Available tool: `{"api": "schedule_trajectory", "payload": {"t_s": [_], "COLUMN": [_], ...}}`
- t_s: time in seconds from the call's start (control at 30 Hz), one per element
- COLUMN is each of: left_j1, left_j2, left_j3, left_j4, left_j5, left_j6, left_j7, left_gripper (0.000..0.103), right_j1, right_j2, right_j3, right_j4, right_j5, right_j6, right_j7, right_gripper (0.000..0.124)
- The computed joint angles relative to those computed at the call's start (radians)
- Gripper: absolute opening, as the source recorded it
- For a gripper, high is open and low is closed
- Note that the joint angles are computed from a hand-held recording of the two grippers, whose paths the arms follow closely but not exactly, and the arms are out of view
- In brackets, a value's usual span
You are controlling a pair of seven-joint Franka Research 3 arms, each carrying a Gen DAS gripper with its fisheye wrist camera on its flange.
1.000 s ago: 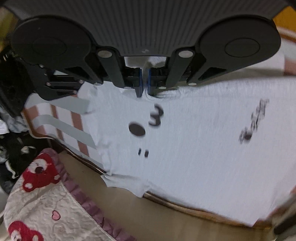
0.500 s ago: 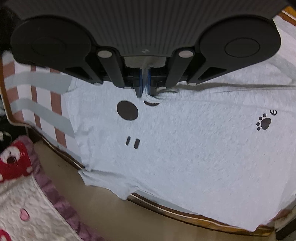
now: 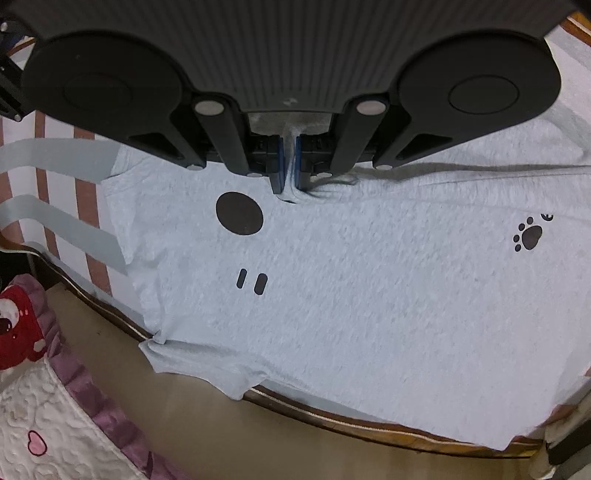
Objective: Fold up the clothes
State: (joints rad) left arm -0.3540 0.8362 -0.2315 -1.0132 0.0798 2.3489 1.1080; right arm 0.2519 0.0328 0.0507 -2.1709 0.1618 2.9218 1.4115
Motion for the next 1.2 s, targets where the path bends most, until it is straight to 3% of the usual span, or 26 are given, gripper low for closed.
{"api": "schedule_trajectory", "payload": {"t_s": [0.1, 0.2, 0.37, 0.43, 0.5, 0.6, 0.63, 0.73, 0.87, 0.97, 1.0, 1.07, 1.13, 1.2], "left_j1": [-0.001, 0.0, -0.019, -0.008, 0.023, 0.051, 0.054, 0.066, 0.1, 0.097, 0.09, 0.088, 0.087, 0.077], "left_j2": [-0.015, -0.028, 0.006, 0.01, -0.008, -0.038, -0.047, -0.06, -0.035, -0.016, -0.011, 0.0, 0.014, 0.03], "left_j3": [0.002, 0.001, 0.002, -0.01, -0.036, -0.055, -0.055, -0.056, -0.082, -0.078, -0.071, -0.072, -0.077, -0.075], "left_j4": [-0.018, -0.026, 0.065, 0.073, 0.028, -0.034, -0.049, -0.075, -0.057, -0.036, -0.028, -0.01, 0.011, 0.046], "left_j5": [0.006, 0.006, 0.032, 0.01, -0.044, -0.085, -0.086, -0.095, -0.166, -0.177, -0.169, -0.176, -0.187, -0.179], "left_j6": [0.016, 0.01, -0.083, -0.07, -0.003, 0.076, 0.091, 0.109, 0.089, 0.085, 0.08, 0.073, 0.073, 0.06], "left_j7": [0.0, -0.001, 0.073, 0.096, 0.094, 0.12, 0.132, 0.151, 0.13, 0.128, 0.127, 0.116, 0.109, 0.12], "left_gripper": [0.005, 0.005, 0.005, 0.005, 0.005, 0.005, 0.005, 0.005, 0.005, 0.005, 0.005, 0.005, 0.004, 0.004], "right_j1": [-0.003, 0.005, 0.003, -0.005, -0.015, -0.047, -0.032, -0.033, -0.072, -0.076, -0.077, -0.083, -0.089, -0.083], "right_j2": [0.006, 0.009, 0.035, 0.037, 0.034, 0.015, 0.006, -0.013, 0.081, 0.169, 0.188, 0.216, 0.239, 0.245], "right_j3": [0.005, 0.001, 0.014, 0.032, 0.056, 0.093, 0.07, 0.032, -0.021, -0.026, -0.022, -0.012, -0.001, 0.008], "right_j4": [-0.011, -0.031, -0.052, -0.062, -0.067, -0.054, -0.055, -0.02, 0.212, 0.387, 0.418, 0.443, 0.444, 0.4], "right_j5": [0.045, -0.004, 0.073, 0.169, 0.309, 0.643, 0.675, 0.727, 0.486, 0.31, 0.29, 0.294, 0.333, 0.37], "right_j6": [0.001, 0.009, 0.052, 0.084, 0.11, 0.089, 0.079, -0.031, -0.453, -0.667, -0.699, -0.714, -0.683, -0.571], "right_j7": [-0.036, -0.03, -0.075, -0.147, -0.224, -0.382, -0.363, -0.424, -0.439, -0.39, -0.391, -0.408, -0.423, -0.423], "right_gripper": [0.036, 0.041, 0.042, 0.042, 0.042, 0.042, 0.042, 0.042, 0.043, 0.054, 0.061, 0.062, 0.062, 0.062]}}
